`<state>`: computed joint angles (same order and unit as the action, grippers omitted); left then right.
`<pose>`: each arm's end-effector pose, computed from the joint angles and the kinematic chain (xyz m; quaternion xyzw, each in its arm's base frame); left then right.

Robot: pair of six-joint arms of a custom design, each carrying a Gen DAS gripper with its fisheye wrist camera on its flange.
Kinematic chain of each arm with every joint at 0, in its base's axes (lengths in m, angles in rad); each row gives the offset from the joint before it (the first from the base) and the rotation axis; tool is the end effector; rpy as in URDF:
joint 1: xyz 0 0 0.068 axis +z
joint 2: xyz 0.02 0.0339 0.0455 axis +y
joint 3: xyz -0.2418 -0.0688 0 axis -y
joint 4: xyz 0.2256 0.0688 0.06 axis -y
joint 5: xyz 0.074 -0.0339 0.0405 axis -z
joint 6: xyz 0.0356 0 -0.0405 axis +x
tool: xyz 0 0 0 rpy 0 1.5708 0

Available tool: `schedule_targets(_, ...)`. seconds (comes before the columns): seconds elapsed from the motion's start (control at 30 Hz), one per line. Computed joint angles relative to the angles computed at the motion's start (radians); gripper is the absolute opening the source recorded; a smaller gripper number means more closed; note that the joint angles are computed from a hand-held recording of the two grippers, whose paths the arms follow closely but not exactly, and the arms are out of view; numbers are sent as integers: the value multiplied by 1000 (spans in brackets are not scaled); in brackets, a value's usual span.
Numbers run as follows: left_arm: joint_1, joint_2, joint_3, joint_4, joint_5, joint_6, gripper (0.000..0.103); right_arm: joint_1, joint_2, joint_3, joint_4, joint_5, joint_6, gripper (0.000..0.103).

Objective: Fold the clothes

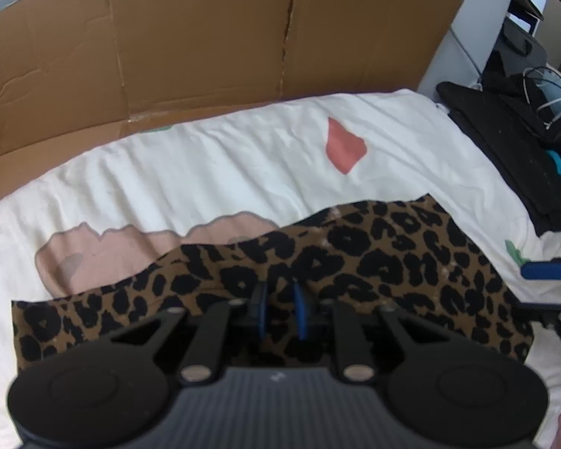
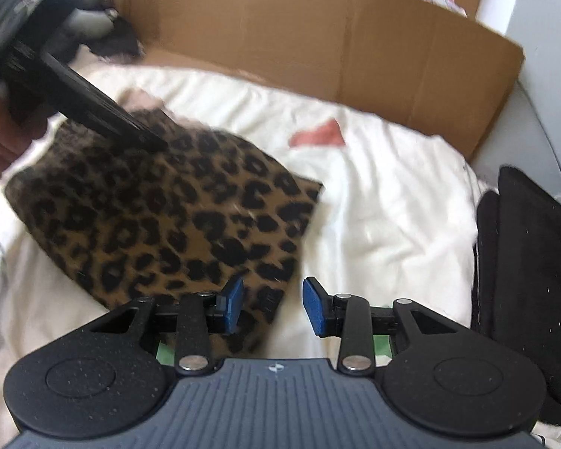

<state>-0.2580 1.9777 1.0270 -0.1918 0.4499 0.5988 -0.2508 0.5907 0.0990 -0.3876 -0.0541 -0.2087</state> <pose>0.3245 -0.1016 0.0903 0.4388 0.8468 -0.1797 0.2411 0.1131 -0.0270 0.1102 0.0106 0.9405 -0.0524 0.3357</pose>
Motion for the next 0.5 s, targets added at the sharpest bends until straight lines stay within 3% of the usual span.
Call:
schedule_targets(0.07, -1, -3, -6, 6, -3, -1, 18, 61, -56, 15, -54, 1, 51, 42)
schedule_targets(0.23, -2, -7, -12, 13, -5, 0, 18, 341, -14, -10, -2, 120, 250, 42)
schedule_targets(0.43, -1, -7, -11, 12, -3, 5, 18, 397, 183, -56, 175, 145, 300, 41)
schedule_targets(0.5, -1, -6, -13, 17, -1, 9, 18, 378, 160, -79, 164, 142, 290, 40)
